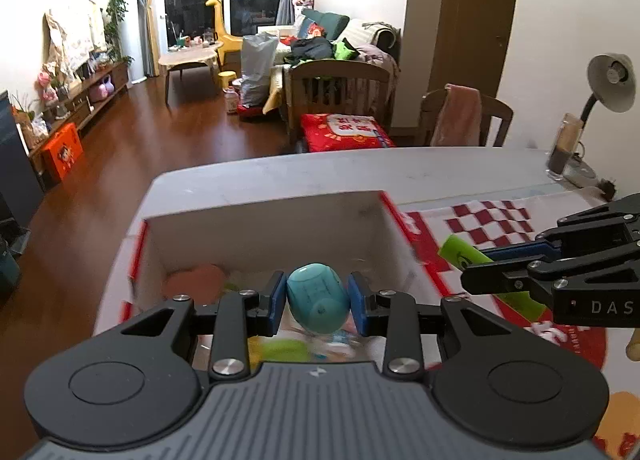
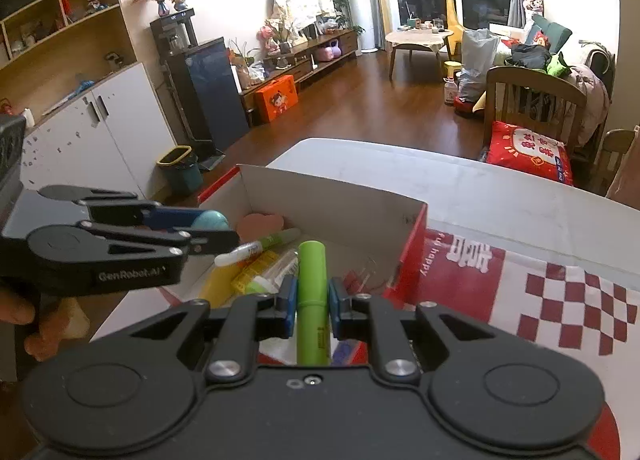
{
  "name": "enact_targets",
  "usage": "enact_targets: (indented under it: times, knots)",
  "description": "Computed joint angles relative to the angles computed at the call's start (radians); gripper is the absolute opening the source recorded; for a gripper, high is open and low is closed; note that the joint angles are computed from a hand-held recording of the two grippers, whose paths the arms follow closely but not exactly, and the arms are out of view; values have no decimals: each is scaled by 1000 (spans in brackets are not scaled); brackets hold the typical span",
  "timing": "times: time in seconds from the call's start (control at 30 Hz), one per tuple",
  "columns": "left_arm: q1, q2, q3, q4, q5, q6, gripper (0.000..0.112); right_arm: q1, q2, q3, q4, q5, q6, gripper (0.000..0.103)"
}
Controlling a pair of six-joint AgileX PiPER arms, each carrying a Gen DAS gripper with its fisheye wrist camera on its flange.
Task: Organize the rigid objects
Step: 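Carry the teal toy and green marker with both tools over the box, then open both tools to drop the teal toy and green marker into the box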
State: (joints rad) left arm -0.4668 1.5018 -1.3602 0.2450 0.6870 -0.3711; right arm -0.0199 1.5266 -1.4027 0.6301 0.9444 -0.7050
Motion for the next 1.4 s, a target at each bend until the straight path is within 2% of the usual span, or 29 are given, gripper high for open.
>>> enact_targets:
  times: [0.13,0.23,0.43,0.8,1.27,1.4]
  knots:
    - [55,36,5,46,-47,70,33,64,45,-22,-60,-53,76,16]
    - [118,89,-39,-48,-40,179,33,112,91,-54,-110,-75,142,16]
    - [173,212,-151,-132,-20,307,33,180,176,-123,-215,-96,266,16]
    - [203,472,-433,-218,132,420,33,261,312,-222,-368,-85,401,15]
    - [204,654,-689,-262,350,487,33,300,370,-259,-456,-15,475,15]
    - [209,699,-767,-268,403,483,33,312,361,-245,-472,-19,493,16]
